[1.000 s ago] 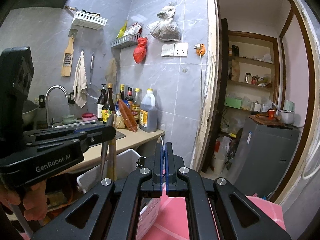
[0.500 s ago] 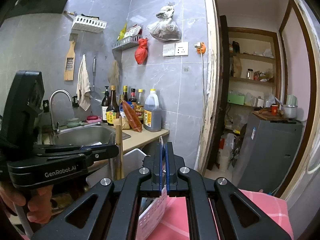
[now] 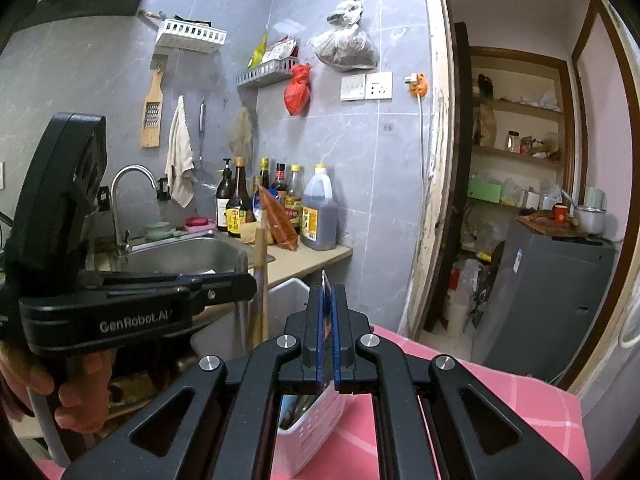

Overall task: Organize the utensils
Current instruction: 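Lower both spoons into the caddy and open both tools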

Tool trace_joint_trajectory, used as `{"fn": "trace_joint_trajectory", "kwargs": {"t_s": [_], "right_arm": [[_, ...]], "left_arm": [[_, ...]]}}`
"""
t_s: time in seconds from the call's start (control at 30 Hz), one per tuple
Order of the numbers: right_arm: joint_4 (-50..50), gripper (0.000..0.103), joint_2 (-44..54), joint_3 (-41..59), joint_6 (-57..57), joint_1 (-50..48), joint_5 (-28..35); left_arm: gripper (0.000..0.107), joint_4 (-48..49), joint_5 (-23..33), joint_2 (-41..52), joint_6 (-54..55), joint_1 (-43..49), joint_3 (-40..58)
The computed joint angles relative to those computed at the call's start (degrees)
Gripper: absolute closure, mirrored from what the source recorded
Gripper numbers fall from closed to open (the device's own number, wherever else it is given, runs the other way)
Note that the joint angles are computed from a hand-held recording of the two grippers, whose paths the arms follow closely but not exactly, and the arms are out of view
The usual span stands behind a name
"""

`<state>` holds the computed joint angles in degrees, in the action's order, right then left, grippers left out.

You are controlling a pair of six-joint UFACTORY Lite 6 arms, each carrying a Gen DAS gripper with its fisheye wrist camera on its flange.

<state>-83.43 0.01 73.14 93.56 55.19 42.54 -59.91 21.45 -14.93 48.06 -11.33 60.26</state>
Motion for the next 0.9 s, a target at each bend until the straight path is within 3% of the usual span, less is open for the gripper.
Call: {"fn": "trace_joint_trajectory", "kwargs": {"t_s": [0.63, 0.7, 0.77, 0.83, 0.9], "right_arm": [[1.0, 0.098, -2.8, -1.3, 4.3, 1.4, 2.4], [1.0, 0.096, -3.3, -1.4, 5.3, 2.1, 3.9], [0.9, 0.083, -4.0, -1.7, 6.4, 2.9, 5.3], [0.8, 0.077, -4.8, -2.3, 7.7, 3.9, 7.1], [1.3, 0.077, -5.4, -2.7, 8.1, 4.6, 8.7]], "left_arm": [[0.104, 0.3, 2.9, -4.5, -0.6, 2.1, -0.9], [0.103, 0.7, 3.4, -5.0, -1.0, 2.3, -0.8], [0.103, 1.0, 4.1, -5.4, -0.9, 2.5, -0.7], [0.102, 1.5, 4.6, -5.7, -1.0, 2.3, -0.6], [0.098, 2.8, 4.8, -5.7, -1.9, 1.7, -0.3]]}}
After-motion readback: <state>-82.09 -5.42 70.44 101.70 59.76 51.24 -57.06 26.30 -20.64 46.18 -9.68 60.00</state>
